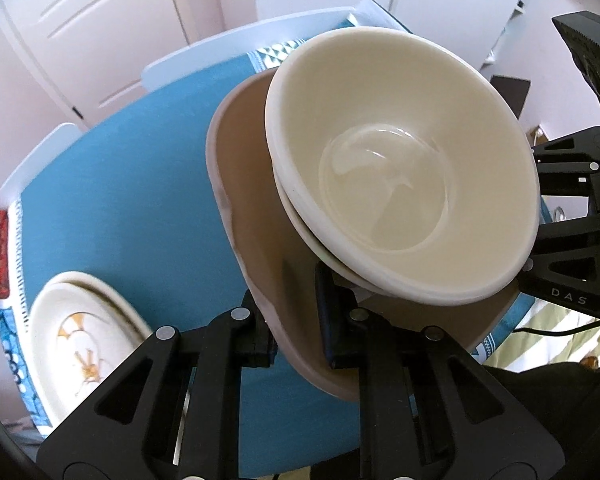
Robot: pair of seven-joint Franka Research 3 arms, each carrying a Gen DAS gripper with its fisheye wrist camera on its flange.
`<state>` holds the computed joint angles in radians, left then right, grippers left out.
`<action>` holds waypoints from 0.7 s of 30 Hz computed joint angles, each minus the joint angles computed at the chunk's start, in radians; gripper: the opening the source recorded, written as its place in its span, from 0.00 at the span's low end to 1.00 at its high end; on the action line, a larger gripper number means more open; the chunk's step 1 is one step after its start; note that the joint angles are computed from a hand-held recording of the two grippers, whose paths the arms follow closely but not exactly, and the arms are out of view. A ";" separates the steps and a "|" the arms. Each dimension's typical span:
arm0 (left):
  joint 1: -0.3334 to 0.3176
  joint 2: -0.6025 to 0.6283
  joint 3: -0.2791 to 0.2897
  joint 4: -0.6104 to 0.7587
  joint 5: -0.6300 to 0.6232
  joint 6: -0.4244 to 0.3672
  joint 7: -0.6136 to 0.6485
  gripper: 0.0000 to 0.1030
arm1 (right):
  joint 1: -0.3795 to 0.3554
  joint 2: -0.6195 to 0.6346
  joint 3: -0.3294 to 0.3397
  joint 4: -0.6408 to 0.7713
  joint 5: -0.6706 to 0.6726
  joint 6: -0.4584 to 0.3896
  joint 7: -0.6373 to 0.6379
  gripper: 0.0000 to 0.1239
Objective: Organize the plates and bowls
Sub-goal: 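Grasp the taupe dish rim with both grippers and lift the bowls, then carry the taupe dish with bowls over the plate stack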
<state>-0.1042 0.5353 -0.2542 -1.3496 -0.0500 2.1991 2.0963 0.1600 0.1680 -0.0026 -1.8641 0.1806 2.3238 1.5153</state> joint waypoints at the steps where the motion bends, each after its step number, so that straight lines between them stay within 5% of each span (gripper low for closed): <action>1: -0.001 0.005 0.002 0.014 0.002 -0.002 -0.004 0.13 | 0.002 0.003 0.001 0.010 -0.004 -0.002 0.000 0.12; 11: 0.047 -0.039 0.027 0.037 -0.008 -0.011 -0.046 0.13 | 0.039 0.090 0.020 0.223 -0.027 -0.098 -0.017 0.12; 21: 0.163 -0.006 0.044 0.121 -0.056 -0.075 0.086 0.13 | 0.143 0.253 0.030 0.494 -0.089 -0.184 0.110 0.12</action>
<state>0.0584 0.5289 -0.2099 -1.2285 -0.1057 2.1242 2.1818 0.3026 0.4205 0.0271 -1.3702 0.0918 2.1396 1.6258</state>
